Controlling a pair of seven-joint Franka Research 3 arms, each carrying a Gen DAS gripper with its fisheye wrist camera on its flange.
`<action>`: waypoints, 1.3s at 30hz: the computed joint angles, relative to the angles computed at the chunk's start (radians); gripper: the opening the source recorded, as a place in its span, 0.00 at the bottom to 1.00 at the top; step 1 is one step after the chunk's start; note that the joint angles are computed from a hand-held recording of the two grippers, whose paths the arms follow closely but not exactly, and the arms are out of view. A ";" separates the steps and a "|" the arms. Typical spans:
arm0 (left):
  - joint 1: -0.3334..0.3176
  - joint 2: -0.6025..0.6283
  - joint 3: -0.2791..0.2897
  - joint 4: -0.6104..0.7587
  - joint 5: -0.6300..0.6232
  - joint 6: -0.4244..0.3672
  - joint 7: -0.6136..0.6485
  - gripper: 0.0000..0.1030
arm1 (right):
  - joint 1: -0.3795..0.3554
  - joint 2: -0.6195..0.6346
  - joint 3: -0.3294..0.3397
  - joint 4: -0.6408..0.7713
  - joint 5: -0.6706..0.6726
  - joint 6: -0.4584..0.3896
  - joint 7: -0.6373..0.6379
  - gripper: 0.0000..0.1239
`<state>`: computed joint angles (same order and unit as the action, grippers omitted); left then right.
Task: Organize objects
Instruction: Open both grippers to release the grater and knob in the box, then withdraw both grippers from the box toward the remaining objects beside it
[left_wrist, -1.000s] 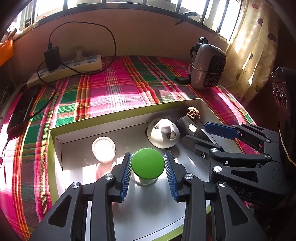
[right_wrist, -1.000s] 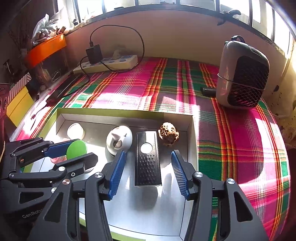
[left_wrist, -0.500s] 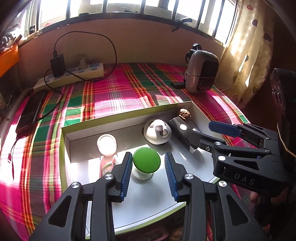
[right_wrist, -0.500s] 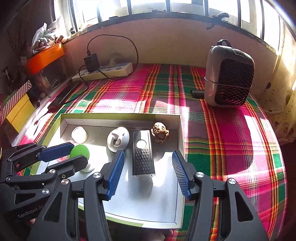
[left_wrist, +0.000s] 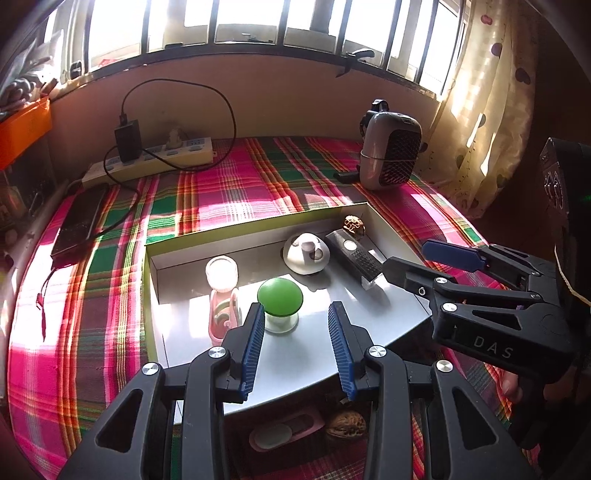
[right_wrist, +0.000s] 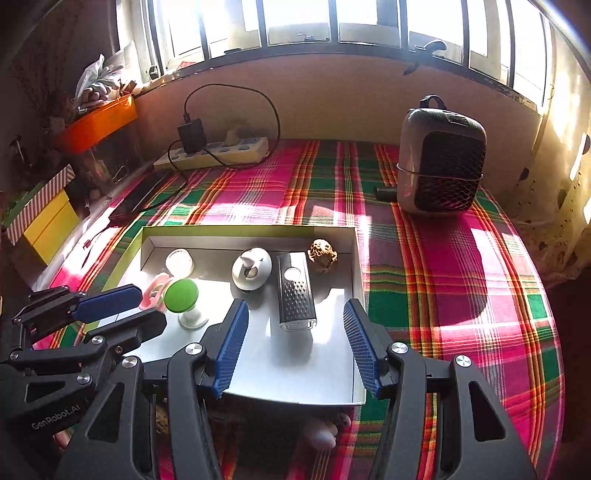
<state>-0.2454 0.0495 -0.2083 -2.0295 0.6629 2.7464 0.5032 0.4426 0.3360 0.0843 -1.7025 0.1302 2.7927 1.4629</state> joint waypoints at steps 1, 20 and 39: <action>-0.001 -0.008 0.000 -0.009 0.006 0.002 -0.006 0.33 | 0.000 -0.008 0.001 -0.011 0.001 0.005 0.000 0.44; 0.058 -0.222 -0.054 -0.253 0.085 0.045 -0.190 0.33 | -0.022 -0.165 0.050 -0.253 0.089 0.125 -0.069 0.44; 0.076 -0.233 -0.068 -0.342 -0.001 0.117 -0.170 0.33 | -0.014 -0.223 0.096 -0.361 0.298 0.114 -0.290 0.44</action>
<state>-0.1692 -0.1832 -0.2763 -2.3720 0.6616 2.8636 0.3333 0.4288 0.1135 0.1804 -2.0631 0.4280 2.9063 1.1732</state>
